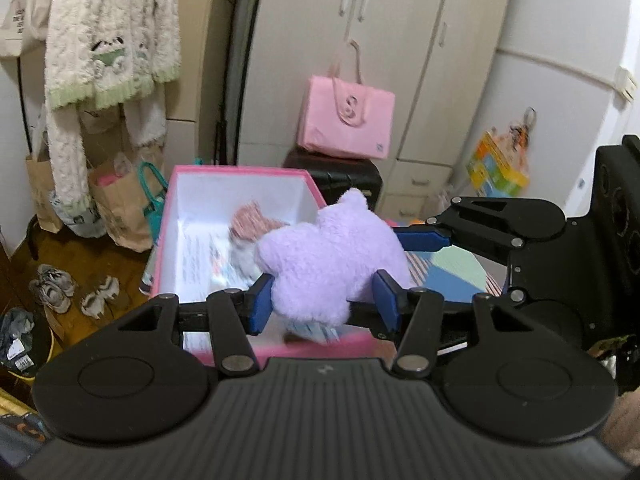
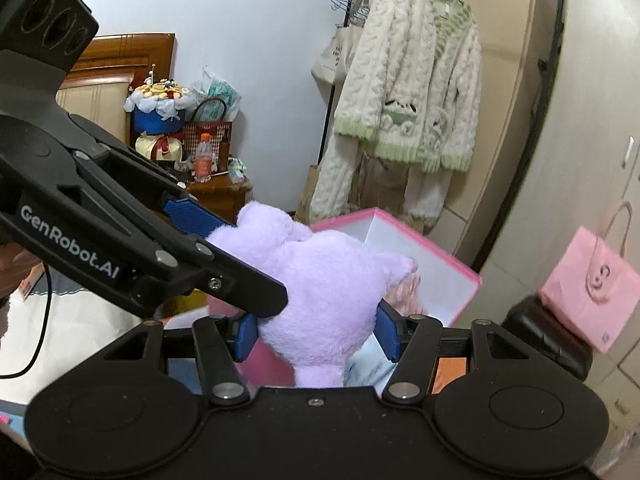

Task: Organize soft objects
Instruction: 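Lift the lilac plush toy and carry it over the pink box with both tools, then open both tools to drop the lilac plush into the box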

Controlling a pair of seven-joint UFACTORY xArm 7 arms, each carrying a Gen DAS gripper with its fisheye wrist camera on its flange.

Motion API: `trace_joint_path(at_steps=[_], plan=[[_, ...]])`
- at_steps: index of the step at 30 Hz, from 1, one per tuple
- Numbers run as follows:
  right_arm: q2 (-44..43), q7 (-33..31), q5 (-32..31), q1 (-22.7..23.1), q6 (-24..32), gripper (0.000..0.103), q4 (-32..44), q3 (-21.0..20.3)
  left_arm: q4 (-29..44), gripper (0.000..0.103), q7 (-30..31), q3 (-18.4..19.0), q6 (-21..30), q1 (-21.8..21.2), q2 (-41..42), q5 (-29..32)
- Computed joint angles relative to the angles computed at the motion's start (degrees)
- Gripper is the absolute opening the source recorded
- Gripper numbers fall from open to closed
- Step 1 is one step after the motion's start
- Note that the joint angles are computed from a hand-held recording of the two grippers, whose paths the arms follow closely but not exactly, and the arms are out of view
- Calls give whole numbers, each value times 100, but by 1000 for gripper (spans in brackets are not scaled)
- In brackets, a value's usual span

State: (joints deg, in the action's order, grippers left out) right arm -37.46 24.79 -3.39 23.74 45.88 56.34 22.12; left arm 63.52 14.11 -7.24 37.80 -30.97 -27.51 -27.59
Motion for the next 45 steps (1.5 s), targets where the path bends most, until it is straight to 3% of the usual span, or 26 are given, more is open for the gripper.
trace_joint_path(at_steps=[8, 15, 21, 26, 32, 36, 40, 45], plan=[[1182, -972, 14, -8, -699, 63, 437, -556, 798, 52, -78, 187, -234, 240, 1139, -413], [2246, -1967, 543, 70, -616, 63, 1070, -985, 1604, 52, -370, -44, -147, 656, 2133, -252], [2741, -2432, 1308, -21, -695, 63, 1177, -1234, 2213, 52, -607, -261, -32, 856, 2854, 108], [2992, -2812, 1697, -113, -545, 63, 1200, -1296, 2519, 51, -948, -394, 161, 848, 3220, 768], [3150, -2961, 1729, -223, -491, 63, 1156, -1266, 2809, 52, -1362, -438, 164, 761, 3554, 1323], [3329, -2871, 1801, -338, -330, 62, 1259, -1312, 2828, 51, -1811, -377, -56, 629, 3652, 2084], [3494, -2778, 2047, -432, -83, 62, 1309, -1338, 2845, 51, -1633, -448, 89, 694, 3671, 1946], [3248, -2622, 1643, -397, -31, 65, 1114, -1224, 2517, 51, -1772, -428, -100, 655, 3431, 2150]])
